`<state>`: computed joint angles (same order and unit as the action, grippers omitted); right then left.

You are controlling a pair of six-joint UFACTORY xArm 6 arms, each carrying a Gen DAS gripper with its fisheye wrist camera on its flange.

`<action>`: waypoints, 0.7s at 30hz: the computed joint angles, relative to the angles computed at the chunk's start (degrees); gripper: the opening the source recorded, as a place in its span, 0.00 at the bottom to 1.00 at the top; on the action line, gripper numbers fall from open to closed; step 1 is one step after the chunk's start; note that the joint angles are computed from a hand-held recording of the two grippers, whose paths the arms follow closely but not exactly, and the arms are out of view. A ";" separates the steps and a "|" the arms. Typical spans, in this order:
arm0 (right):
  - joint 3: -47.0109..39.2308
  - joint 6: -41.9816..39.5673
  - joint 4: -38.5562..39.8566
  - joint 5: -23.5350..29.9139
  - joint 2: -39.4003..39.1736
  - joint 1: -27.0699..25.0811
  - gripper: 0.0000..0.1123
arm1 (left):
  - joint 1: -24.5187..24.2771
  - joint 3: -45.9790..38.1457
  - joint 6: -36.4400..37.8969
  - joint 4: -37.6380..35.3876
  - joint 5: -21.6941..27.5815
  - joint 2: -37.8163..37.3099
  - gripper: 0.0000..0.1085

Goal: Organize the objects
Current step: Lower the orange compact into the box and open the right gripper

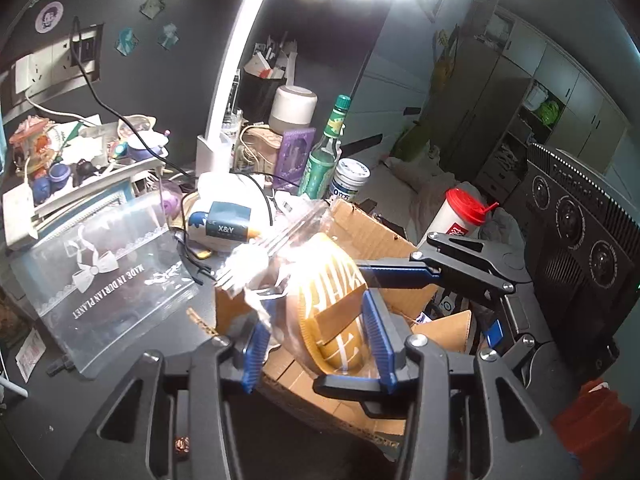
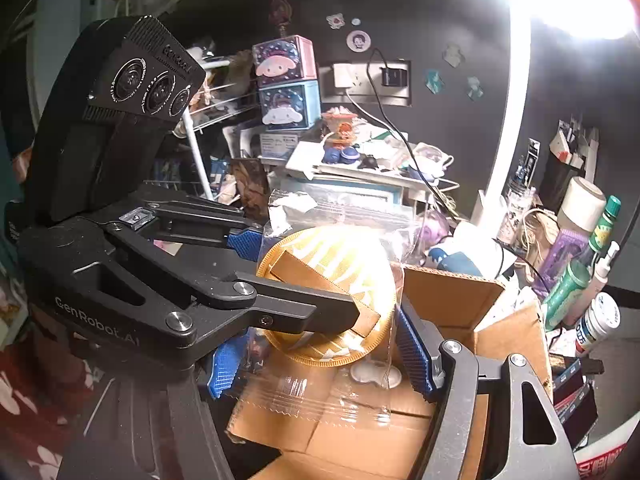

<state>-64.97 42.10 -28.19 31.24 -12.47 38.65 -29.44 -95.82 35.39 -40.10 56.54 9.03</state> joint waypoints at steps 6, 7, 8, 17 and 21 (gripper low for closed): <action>1.65 -0.27 1.37 2.80 -1.25 -1.15 0.58 | -1.42 -3.70 -1.93 1.96 1.64 3.86 0.39; 1.87 -0.39 1.74 2.96 -1.36 -1.28 0.58 | -1.59 -3.85 -2.01 2.17 1.56 4.12 0.39; 2.06 -0.49 1.95 3.22 -1.49 -1.32 0.58 | -1.77 -3.77 -2.06 2.51 1.34 4.18 0.42; 0.68 2.11 -2.41 8.08 -1.20 -0.21 0.79 | -0.39 1.40 -0.15 2.34 -3.02 -0.71 0.78; 0.00 3.94 -4.76 8.00 -0.96 0.46 0.79 | 1.18 4.74 0.09 2.45 -5.42 -4.18 0.78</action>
<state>-64.98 46.04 -32.96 39.23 -13.43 39.12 -28.25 -91.08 35.48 -37.65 51.12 4.86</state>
